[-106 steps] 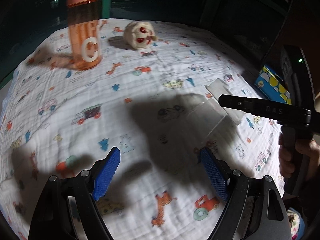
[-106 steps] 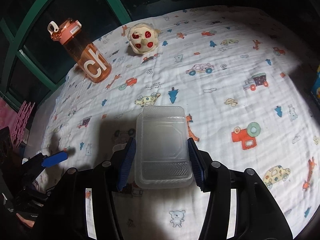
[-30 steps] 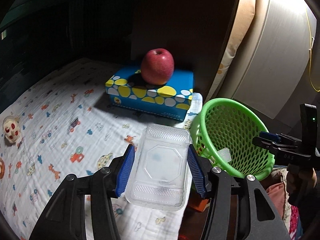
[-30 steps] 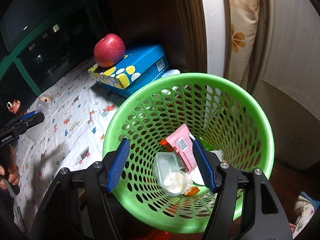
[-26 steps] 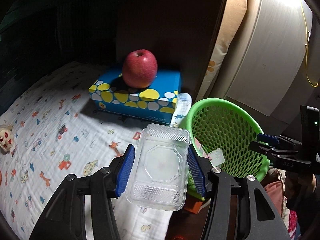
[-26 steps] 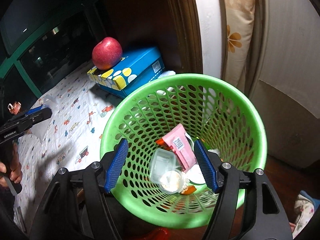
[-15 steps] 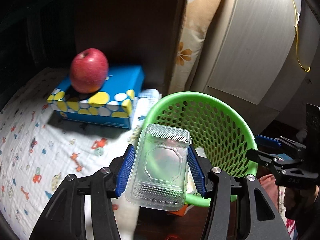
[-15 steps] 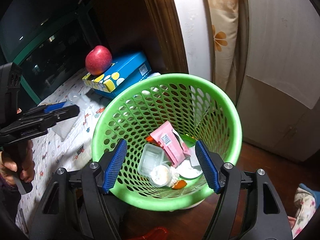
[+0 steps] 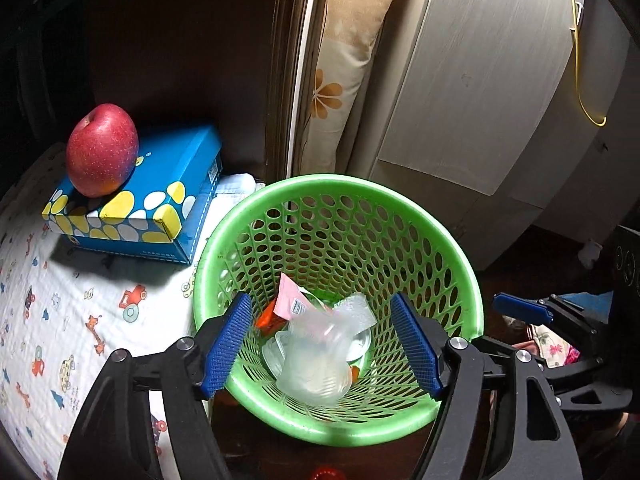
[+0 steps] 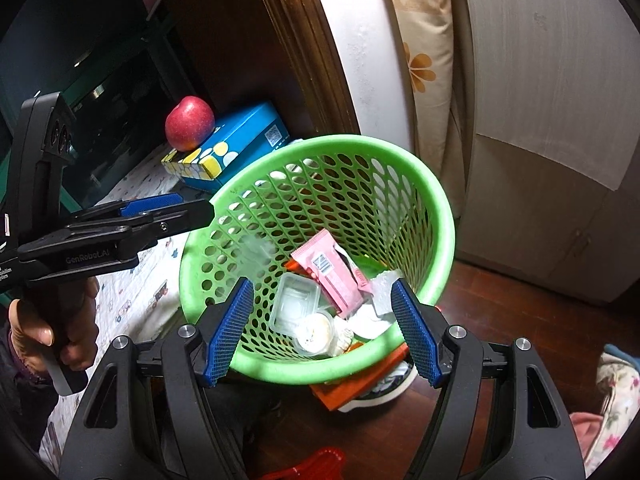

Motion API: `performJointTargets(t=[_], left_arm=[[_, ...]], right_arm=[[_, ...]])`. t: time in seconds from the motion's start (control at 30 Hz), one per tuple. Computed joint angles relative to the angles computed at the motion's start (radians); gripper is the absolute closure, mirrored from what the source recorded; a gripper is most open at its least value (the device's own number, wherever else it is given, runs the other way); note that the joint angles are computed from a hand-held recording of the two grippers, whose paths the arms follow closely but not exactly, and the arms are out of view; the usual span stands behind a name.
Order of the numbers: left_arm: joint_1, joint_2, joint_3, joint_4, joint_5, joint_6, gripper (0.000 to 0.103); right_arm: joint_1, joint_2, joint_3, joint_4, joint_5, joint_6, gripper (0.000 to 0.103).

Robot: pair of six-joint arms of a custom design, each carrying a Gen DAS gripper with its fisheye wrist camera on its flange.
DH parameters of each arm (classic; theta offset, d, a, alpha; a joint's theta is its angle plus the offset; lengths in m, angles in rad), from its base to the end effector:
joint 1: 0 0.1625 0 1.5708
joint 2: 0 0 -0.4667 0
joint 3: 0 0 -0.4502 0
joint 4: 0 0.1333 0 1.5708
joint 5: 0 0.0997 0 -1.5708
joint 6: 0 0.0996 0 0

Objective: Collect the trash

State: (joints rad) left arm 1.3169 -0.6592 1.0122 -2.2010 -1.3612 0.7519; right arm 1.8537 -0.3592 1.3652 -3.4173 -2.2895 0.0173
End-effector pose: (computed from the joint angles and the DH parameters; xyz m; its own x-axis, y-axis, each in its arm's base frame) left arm -0.0805 -0.9233 0.2263 -0.5369 0.7751 -0.3331 0.8329 0.5498 -0.0632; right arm 0.2884 -0.7495 -0.0295 -0.8628 0.2719 0.4263 -0.1713 0.6360 -0.7525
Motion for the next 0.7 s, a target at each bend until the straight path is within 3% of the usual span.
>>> performJointTargets(t=[0.2,0.47,0.53,0.7], left_arm=[[0.015,-0.03,0.012,-0.028,-0.003,-0.021,0.026],[0.051,-0.097,0.043,-0.131,0.045,-0.042,0.018],[0.063,-0.113,0.041,-0.146,0.052,-0.057,0.017],[0.095,-0.147,0.039,-0.2,0.08,-0.074,0.012]], right_arm=[[0.012,0.012,-0.014,0.014,0.015,-0.011,0.032],[0.041,0.069,-0.112,0.065,0.052,-0.046,0.032],[0.051,0.09,-0.151,0.09,0.062,-0.057,0.023],[0.075,0.148,-0.26,0.151,0.09,-0.101,0.022]])
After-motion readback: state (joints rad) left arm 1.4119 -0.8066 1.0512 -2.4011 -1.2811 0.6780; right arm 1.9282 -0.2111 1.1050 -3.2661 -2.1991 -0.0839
